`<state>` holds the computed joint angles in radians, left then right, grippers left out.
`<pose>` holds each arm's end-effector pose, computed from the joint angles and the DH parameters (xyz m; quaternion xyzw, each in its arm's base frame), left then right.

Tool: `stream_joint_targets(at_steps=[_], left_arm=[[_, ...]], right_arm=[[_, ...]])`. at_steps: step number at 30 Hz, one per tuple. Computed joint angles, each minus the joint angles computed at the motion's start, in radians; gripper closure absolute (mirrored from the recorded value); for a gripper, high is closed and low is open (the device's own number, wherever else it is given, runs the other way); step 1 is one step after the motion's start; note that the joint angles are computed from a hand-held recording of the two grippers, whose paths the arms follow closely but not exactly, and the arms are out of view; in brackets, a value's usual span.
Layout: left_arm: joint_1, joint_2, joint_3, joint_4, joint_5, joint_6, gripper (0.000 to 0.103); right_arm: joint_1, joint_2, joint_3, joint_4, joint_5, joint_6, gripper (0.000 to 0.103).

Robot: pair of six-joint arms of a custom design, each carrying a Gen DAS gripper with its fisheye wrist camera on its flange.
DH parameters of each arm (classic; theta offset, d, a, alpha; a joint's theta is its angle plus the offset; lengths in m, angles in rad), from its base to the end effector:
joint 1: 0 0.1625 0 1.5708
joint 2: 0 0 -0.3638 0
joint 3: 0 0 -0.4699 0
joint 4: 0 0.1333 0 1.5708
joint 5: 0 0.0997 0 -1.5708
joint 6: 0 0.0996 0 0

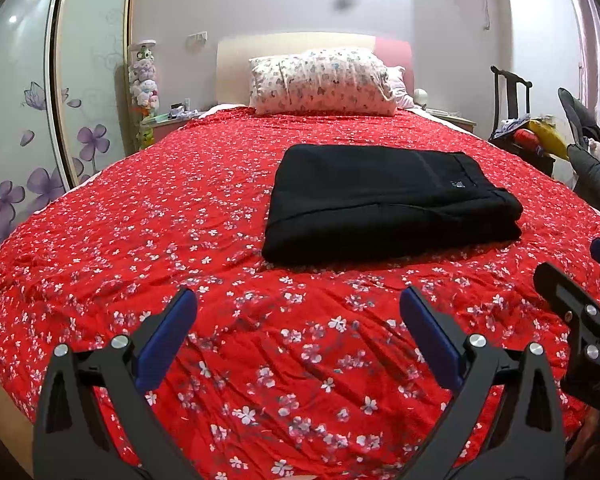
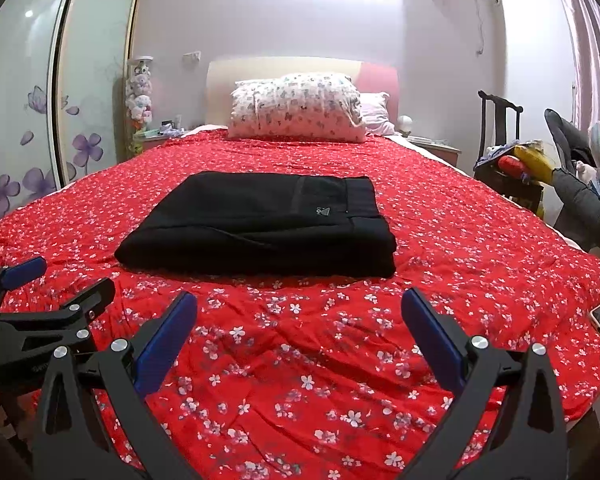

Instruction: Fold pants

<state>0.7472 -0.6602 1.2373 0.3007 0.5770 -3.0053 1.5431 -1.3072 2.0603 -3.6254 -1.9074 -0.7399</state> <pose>-0.3216 -0.5934 0.0237 0.2382 0.8082 -0.4321 0.3216 0.0850 -0.5573 0.2635 0.1783 -0.7706 0.5039 0.3472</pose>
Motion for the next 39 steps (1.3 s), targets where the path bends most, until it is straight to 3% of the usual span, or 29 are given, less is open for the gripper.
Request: stream_joint_targets(at_steps=[39], left_arm=[[-0.001,0.008,-0.009,0.029,0.009,-0.019,0.002]], right_arm=[[-0.004,-0.003,-0.007,0.040,-0.008,0.019,0.001]])
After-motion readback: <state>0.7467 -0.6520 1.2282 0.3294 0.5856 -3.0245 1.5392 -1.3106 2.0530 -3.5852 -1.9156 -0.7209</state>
